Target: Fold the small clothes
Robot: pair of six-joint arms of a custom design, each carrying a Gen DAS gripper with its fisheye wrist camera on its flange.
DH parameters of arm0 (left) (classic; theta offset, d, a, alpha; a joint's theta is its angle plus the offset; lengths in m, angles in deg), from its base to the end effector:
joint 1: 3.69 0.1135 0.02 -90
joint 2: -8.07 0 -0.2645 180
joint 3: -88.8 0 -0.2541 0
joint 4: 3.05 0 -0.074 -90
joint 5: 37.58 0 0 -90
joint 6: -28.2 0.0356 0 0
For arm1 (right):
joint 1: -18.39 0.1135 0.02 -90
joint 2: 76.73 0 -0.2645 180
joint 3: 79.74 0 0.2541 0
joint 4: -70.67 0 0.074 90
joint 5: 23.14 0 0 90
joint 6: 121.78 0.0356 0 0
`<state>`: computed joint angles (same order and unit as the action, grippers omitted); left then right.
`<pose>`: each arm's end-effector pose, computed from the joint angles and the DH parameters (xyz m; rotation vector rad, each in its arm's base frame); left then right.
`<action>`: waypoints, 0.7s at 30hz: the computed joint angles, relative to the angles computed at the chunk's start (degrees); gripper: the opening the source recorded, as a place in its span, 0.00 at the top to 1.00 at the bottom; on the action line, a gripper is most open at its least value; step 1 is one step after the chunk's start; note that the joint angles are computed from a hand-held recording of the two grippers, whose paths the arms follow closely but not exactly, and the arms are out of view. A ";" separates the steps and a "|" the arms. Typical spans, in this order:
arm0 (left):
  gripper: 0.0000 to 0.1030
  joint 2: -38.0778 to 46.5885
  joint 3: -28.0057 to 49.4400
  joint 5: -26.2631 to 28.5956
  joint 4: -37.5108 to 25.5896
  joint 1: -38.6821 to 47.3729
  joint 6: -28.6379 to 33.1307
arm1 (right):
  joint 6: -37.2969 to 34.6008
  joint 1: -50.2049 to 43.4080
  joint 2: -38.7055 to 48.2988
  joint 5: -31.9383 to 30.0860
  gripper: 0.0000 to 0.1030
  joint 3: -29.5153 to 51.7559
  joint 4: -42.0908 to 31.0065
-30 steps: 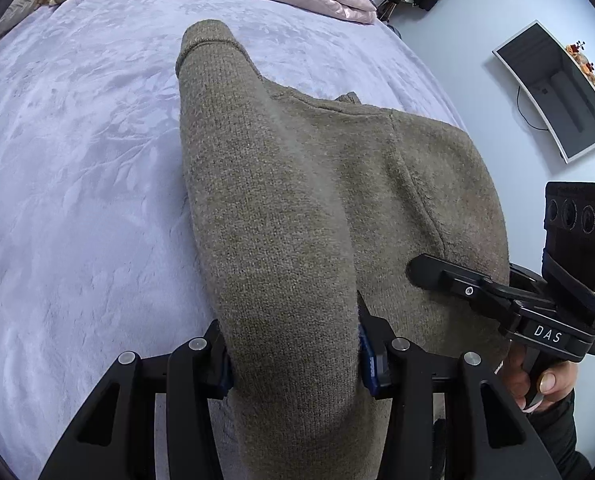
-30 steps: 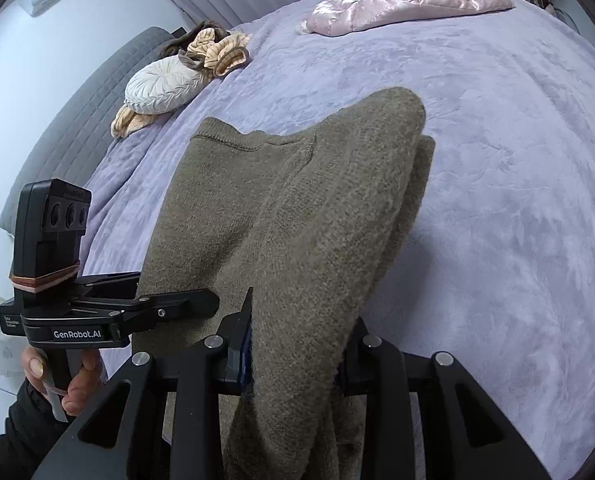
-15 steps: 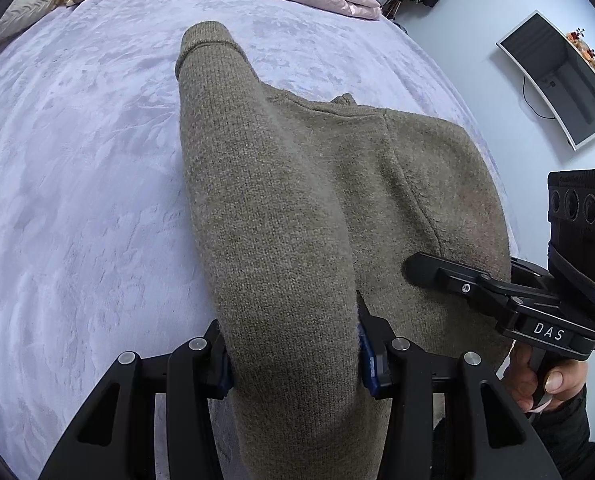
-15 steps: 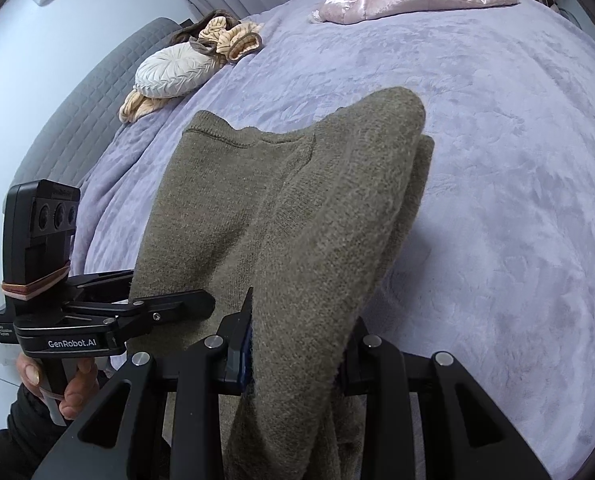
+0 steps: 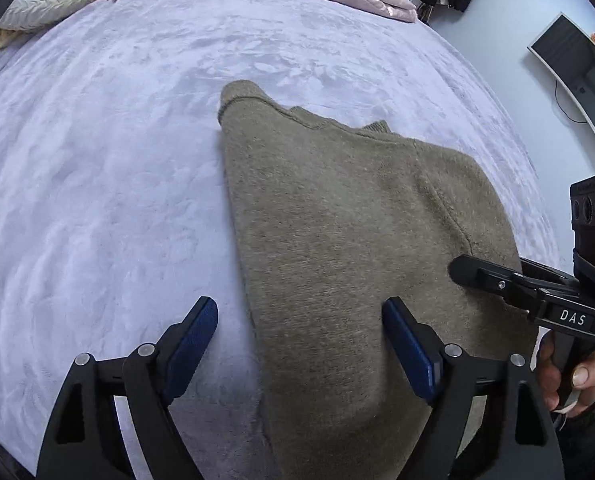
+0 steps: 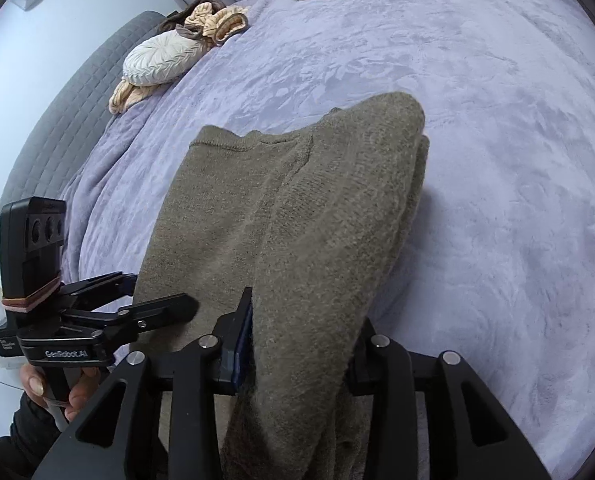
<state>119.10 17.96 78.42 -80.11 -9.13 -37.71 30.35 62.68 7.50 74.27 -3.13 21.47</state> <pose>0.3860 -0.0524 0.2481 0.7795 2.7102 -0.5980 0.2216 0.2097 0.2515 0.4605 2.6048 0.5284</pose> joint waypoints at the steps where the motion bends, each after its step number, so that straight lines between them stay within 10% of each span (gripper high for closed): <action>1: 0.17 -1.19 -0.72 -0.90 0.87 0.34 -0.40 | 0.48 0.35 -0.31 1.33 0.44 0.26 -1.63; 9: 0.17 -14.51 -11.03 -9.43 10.87 -1.89 -0.80 | -3.69 11.81 3.19 19.52 0.35 15.92 -21.37; 21: 0.17 -21.99 -18.10 -14.36 13.27 -4.34 -2.58 | -1.04 17.31 11.75 19.73 0.33 26.15 -29.24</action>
